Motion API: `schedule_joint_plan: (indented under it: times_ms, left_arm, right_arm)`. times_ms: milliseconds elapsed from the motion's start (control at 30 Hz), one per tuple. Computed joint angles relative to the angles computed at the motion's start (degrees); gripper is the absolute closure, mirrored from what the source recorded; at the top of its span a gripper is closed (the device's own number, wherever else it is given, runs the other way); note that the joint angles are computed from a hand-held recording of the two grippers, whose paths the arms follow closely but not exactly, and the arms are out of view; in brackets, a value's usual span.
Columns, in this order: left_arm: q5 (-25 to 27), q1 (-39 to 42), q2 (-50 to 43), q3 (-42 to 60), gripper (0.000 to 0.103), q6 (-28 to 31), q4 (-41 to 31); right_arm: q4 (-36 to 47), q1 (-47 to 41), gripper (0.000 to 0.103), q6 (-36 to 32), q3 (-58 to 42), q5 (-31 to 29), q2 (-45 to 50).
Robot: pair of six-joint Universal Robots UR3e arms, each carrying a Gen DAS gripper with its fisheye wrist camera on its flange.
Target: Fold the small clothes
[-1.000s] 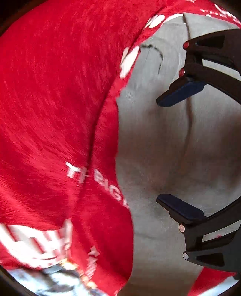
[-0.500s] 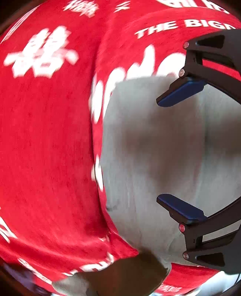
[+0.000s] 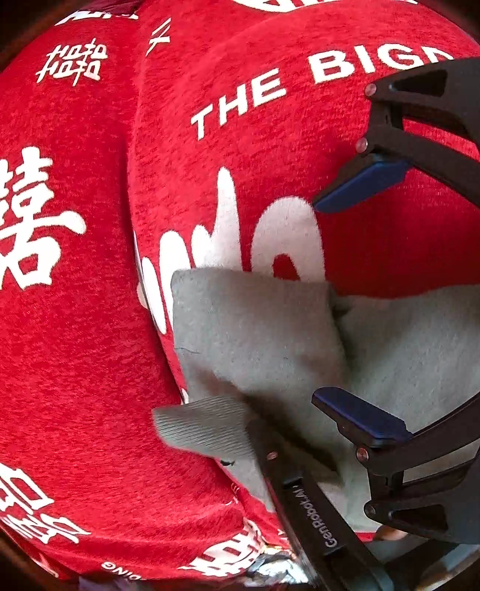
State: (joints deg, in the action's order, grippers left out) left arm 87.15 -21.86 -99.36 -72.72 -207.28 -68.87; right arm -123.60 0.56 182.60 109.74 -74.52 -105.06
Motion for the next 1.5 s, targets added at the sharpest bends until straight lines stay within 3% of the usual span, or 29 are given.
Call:
schedule_joint_plan:
  times_ms: [33, 100, 200, 400, 500, 600, 700, 767, 867, 1000, 1033, 1067, 1133, 1200, 1300, 1400, 1500]
  left_arm:
    - [0.9, -0.1, 1.8, -1.8, 0.003, -0.9, 1.6]
    - [2.3, 0.0, 4.8, -3.5, 0.003, -0.7, 2.7]
    - [-1.8, 3.7, 10.3, -5.5, 0.003, 1.9, 0.3]
    - [7.2, 11.6, 22.9, -15.8, 0.003, 1.8, -4.5]
    - [8.1, 18.5, 29.6, -22.7, 0.003, 1.7, -7.2]
    - [5.6, 25.4, 35.6, -28.8, 0.003, 2.9, -9.6]
    - [6.0, 26.1, 36.9, -32.6, 0.003, 3.5, -10.4]
    - [6.9, 24.6, 35.1, -33.0, 0.003, 3.8, -11.1]
    - [6.9, 24.0, 38.0, -35.2, 0.003, 5.6, -11.5]
    - [5.2, 28.2, 44.9, -36.1, 0.003, 10.7, -15.6]
    - [4.8, 29.9, 46.4, -36.3, 0.003, 11.9, -16.1]
    - [4.4, 31.3, 46.9, -35.9, 0.003, 12.5, -16.2]
    - [3.1, 33.3, 46.1, -34.6, 0.003, 12.8, -15.6]
    - [2.0, 33.3, 43.0, -33.1, 0.003, 12.4, -13.6]
    - [3.6, 28.6, 36.2, -30.8, 0.003, 11.8, -9.4]
    - [6.6, 26.1, 32.2, -31.4, 0.003, 11.5, -9.0]
    - [2.2, 31.5, 40.0, -38.7, 0.001, 16.6, -7.8]
  right_arm:
    - [0.4, -0.6, 0.007, 0.0, 0.2, 0.4, -0.4]
    - [1.3, -2.1, 0.007, 0.0, 0.6, 1.4, -1.4]
    - [1.5, -2.6, 0.007, -0.3, 0.7, 1.9, -2.9]
    - [1.5, -1.2, 0.007, -3.0, -0.8, 3.8, -2.8]
    - [0.7, 0.7, 0.007, -1.9, -3.1, 5.2, -0.1]
    - [-1.0, 2.3, 0.008, 1.7, -5.7, 6.1, 3.4]
    - [-3.4, 7.4, 0.011, 6.6, -12.4, 0.7, 11.3]
    - [-1.7, 12.6, 0.011, 5.1, -19.1, -6.4, 17.9]
    - [8.6, 22.5, 0.012, -0.2, -29.2, -25.9, 27.2]
    - [6.6, 21.4, 0.012, -2.2, -17.3, -26.7, 16.8]
    - [1.2, 22.8, 0.012, 2.7, -13.8, -31.3, 15.7]
    - [-0.2, 23.0, 0.012, 3.5, -11.3, -33.1, 13.6]
    - [-2.5, 21.3, 0.012, 4.4, -8.6, -30.7, 9.5]
    - [-6.8, 19.0, 0.012, 5.7, -7.5, -24.0, 6.9]
    - [-14.2, 19.4, 0.012, 6.9, -9.4, -17.2, 10.2]
    - [-12.9, 20.3, 0.012, 6.7, -13.6, -12.4, 17.0]
    - [-9.0, 20.3, 0.012, 5.8, -13.1, -12.0, 19.9]
